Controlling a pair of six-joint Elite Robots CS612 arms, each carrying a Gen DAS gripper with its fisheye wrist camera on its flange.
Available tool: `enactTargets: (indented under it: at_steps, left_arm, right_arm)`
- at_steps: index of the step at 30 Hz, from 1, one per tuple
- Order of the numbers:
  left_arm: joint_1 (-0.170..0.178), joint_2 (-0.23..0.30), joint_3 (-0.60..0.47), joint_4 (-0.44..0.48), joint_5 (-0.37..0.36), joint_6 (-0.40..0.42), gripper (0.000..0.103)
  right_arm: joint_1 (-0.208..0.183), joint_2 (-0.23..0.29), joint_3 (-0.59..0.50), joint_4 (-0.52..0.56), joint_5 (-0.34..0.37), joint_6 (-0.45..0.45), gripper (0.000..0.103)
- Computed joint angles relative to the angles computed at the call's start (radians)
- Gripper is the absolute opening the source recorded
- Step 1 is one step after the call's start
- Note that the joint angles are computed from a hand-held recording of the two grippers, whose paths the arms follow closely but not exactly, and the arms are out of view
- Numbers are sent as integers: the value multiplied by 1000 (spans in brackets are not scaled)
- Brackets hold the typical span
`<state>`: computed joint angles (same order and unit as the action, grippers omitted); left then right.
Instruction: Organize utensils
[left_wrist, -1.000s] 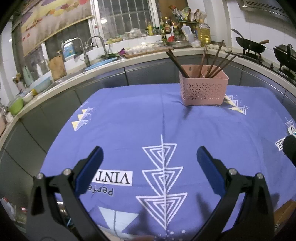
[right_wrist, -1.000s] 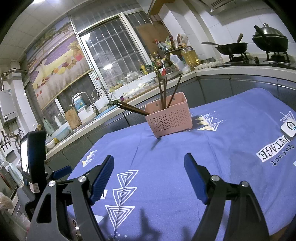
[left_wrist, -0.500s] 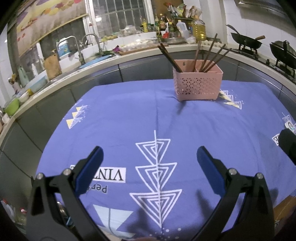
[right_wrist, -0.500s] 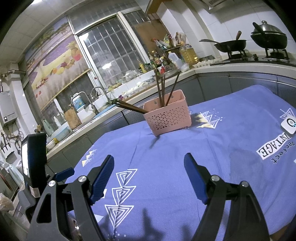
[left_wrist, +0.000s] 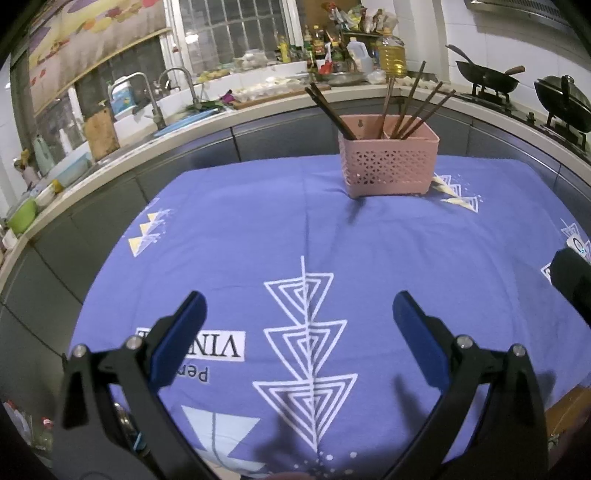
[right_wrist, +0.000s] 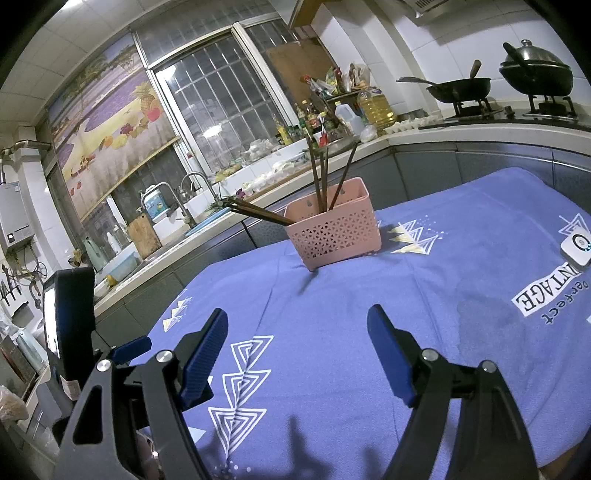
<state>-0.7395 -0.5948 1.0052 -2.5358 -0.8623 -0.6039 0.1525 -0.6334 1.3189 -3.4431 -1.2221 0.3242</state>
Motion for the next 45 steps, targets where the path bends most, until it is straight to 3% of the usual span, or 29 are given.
enactTargets:
  at_steps: [45]
  left_arm:
    - [-11,14,-17,-41,-14,55,97]
  right_arm:
    - [0,-2,0,6,1,1,78]
